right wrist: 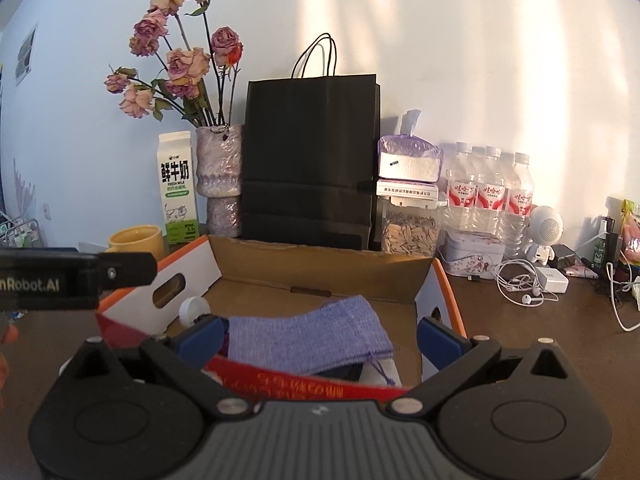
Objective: Organize objects
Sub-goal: 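Withdraw the right tool from the box back over the table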
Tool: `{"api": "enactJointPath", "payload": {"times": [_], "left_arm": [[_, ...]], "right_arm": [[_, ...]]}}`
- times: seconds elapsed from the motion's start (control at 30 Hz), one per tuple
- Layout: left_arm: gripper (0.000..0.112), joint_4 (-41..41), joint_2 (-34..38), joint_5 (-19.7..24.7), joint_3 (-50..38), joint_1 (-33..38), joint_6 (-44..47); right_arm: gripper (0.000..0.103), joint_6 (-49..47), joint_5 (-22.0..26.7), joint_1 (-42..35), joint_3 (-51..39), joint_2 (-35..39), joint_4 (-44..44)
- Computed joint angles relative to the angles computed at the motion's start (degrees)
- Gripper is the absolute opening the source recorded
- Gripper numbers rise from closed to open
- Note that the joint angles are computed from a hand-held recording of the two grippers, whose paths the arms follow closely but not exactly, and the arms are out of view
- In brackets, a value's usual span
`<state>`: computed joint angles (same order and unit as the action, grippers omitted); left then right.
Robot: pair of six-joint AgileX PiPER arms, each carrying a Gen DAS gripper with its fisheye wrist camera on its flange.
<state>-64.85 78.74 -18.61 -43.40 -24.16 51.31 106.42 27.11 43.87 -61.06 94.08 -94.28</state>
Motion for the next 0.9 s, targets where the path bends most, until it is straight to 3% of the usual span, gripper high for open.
{"api": "enactJointPath", "payload": {"times": [0.57,0.9], "left_arm": [[0.103,-22.03,-16.69,1.6,13.17,-3.13,22.91],[0.103,-30.07,-19.96,2.62,19.91,-2.92,30.33]], "right_arm": [[0.103,-0.64,5.0,9.28,16.01,-12.2,4.82],[0.103,5.17,5.96,11.63,22.89,-14.14,4.29]]}}
